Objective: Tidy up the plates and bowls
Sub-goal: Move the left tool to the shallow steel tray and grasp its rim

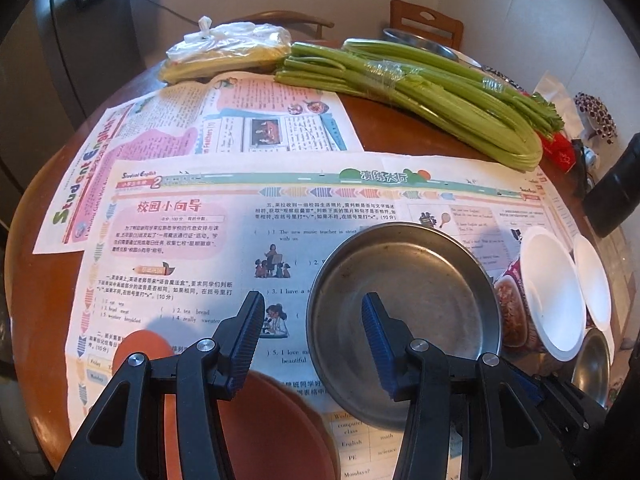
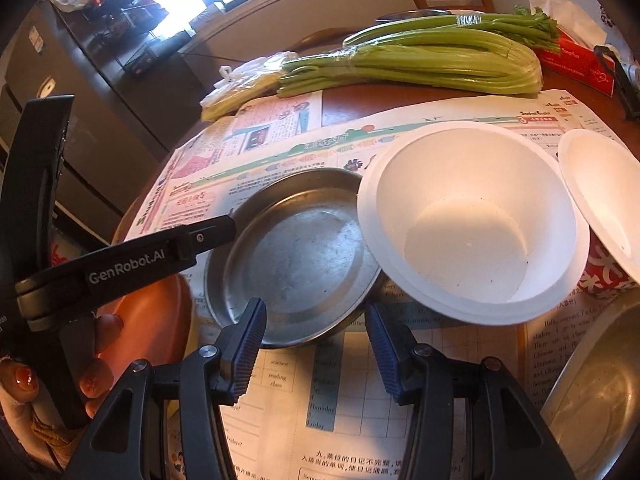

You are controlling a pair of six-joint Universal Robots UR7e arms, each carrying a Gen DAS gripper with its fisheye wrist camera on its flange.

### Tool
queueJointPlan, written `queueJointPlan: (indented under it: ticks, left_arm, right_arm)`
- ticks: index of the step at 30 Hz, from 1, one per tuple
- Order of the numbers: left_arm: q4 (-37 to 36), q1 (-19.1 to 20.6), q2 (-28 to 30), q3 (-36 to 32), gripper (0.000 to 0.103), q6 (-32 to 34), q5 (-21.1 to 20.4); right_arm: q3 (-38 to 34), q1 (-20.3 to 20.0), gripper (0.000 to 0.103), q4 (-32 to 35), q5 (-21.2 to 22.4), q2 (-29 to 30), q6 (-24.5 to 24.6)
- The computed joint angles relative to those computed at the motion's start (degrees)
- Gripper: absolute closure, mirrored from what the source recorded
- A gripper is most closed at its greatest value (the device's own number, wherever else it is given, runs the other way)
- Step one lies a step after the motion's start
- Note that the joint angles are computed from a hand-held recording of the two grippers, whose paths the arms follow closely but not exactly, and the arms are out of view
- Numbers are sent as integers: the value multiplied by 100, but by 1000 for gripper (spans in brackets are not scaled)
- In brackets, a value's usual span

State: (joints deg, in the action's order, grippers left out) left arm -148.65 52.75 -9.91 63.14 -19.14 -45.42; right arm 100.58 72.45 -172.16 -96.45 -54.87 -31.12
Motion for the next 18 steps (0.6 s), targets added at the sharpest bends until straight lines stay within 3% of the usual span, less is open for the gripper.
queueJointPlan:
  ticks: [10,14,18]
  left_arm:
    - [148,70,112,-164,54,43,-40]
    - [250,89,142,-215,77,69,-101]
    - [198,55,166,-188,79,151,-20]
  right_arm:
    - [-25,47,52,-316,-156,128,-124]
    - [13,71,52,-463,-204,155,-196]
    - [36,101,50,-589,-259,190,-333]
